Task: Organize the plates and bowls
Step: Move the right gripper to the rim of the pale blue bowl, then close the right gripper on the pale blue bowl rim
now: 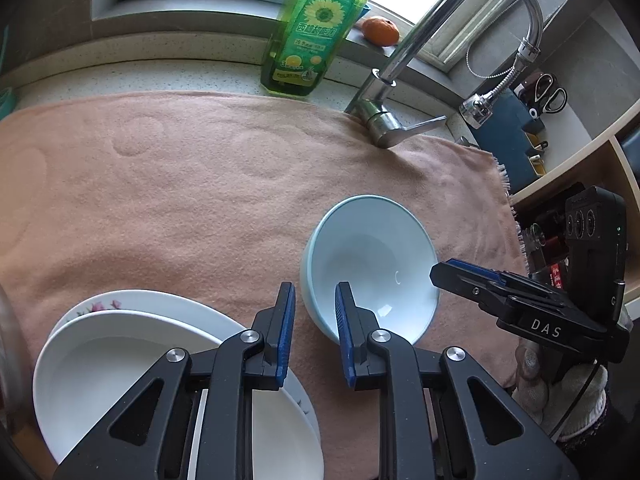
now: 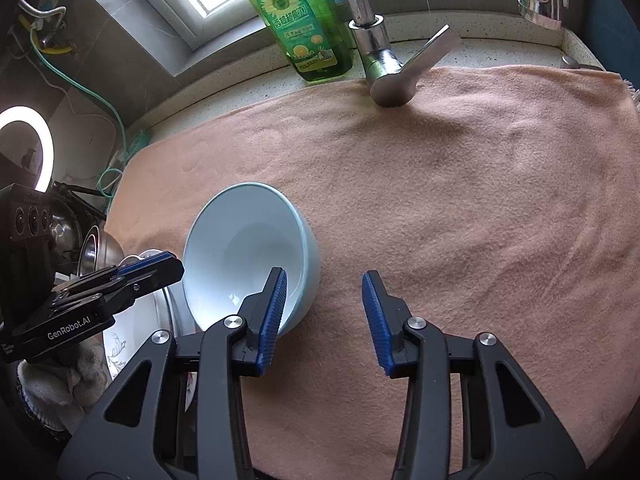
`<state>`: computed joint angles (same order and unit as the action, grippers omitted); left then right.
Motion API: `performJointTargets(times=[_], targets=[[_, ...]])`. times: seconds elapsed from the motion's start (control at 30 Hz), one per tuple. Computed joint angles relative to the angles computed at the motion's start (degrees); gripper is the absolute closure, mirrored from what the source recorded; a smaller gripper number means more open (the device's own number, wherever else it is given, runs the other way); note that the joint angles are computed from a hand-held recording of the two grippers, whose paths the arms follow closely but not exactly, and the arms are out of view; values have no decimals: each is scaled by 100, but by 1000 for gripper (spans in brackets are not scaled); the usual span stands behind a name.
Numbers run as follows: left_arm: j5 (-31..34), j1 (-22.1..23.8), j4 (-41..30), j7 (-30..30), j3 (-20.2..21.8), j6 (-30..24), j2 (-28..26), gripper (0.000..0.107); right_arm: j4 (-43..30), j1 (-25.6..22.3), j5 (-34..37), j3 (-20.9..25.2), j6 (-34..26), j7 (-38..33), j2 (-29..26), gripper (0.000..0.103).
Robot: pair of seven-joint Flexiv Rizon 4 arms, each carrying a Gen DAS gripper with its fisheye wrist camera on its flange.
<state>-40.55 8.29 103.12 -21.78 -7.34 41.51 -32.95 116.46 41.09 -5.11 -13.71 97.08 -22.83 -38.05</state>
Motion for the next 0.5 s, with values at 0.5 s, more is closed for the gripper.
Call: performJointTargets(times=[0.5], targets=[[248,-11,-280,-277,20,-233,-218,95,-242,-498,-7,547,8,-43,-151,85]])
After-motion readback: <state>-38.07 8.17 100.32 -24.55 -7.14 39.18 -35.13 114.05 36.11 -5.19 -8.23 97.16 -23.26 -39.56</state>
